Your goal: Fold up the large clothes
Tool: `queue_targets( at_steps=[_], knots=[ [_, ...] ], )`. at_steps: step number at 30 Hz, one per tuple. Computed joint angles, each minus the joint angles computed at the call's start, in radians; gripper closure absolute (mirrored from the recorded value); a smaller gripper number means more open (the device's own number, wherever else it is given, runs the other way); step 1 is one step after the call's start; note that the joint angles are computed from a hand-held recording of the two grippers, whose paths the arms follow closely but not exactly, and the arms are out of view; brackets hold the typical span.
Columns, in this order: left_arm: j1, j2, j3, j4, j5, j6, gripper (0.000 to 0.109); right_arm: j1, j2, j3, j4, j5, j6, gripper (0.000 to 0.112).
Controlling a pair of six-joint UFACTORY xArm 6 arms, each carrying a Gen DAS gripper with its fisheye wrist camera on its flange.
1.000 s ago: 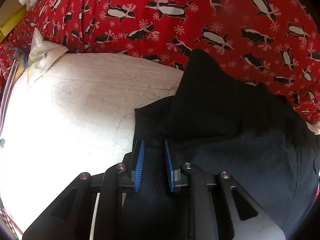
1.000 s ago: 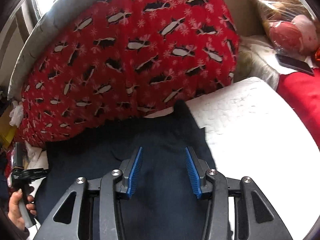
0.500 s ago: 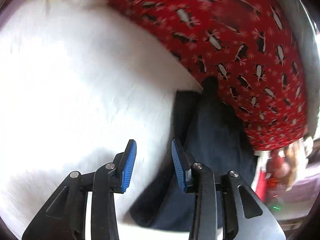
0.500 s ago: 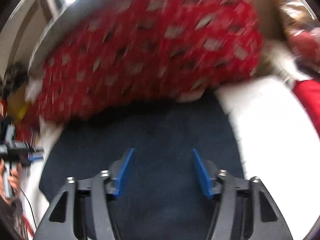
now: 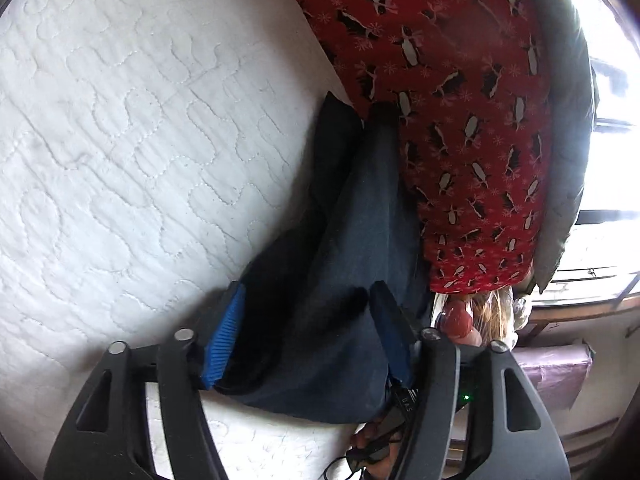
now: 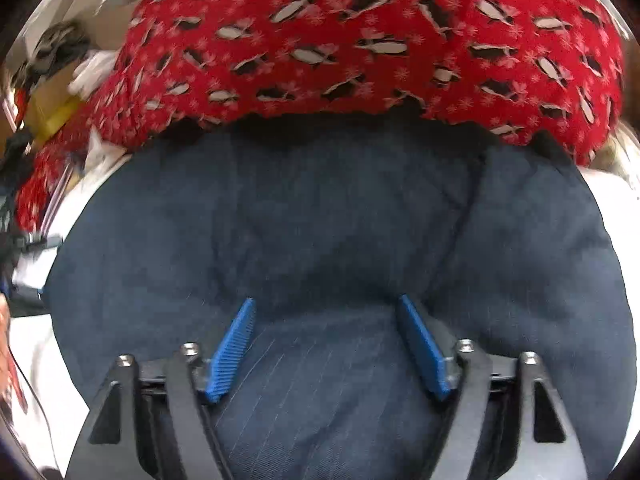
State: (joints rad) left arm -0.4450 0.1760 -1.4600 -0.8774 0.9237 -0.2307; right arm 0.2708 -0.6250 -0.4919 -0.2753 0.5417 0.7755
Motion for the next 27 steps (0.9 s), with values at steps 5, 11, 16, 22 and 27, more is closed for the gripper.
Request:
queue_targets(
  at_steps=[5, 11, 16, 22, 27],
  knots=[
    [-0.043, 0.054, -0.095, 0.108, 0.044, 0.006, 0.022, 0.012, -0.012, 0.013, -0.011, -0.024, 0.046, 0.033],
    [-0.102, 0.097, -0.199, 0.295, 0.08, -0.084, 0.07, 0.015, -0.031, 0.038, -0.045, -0.029, 0.086, 0.03],
    [-0.118, 0.048, -0.186, 0.262, 0.028, -0.094, 0.09, 0.005, 0.009, -0.007, 0.014, -0.002, 0.026, 0.031],
    [-0.172, 0.051, -0.28, 0.276, 0.024, -0.12, 0.092, -0.04, -0.165, 0.04, 0.008, 0.095, 0.068, 0.033],
    [-0.248, 0.113, -0.422, 0.335, 0.06, -0.153, 0.093, -0.065, -0.378, 0.094, -0.163, 0.295, 0.152, 0.032]
  ],
)
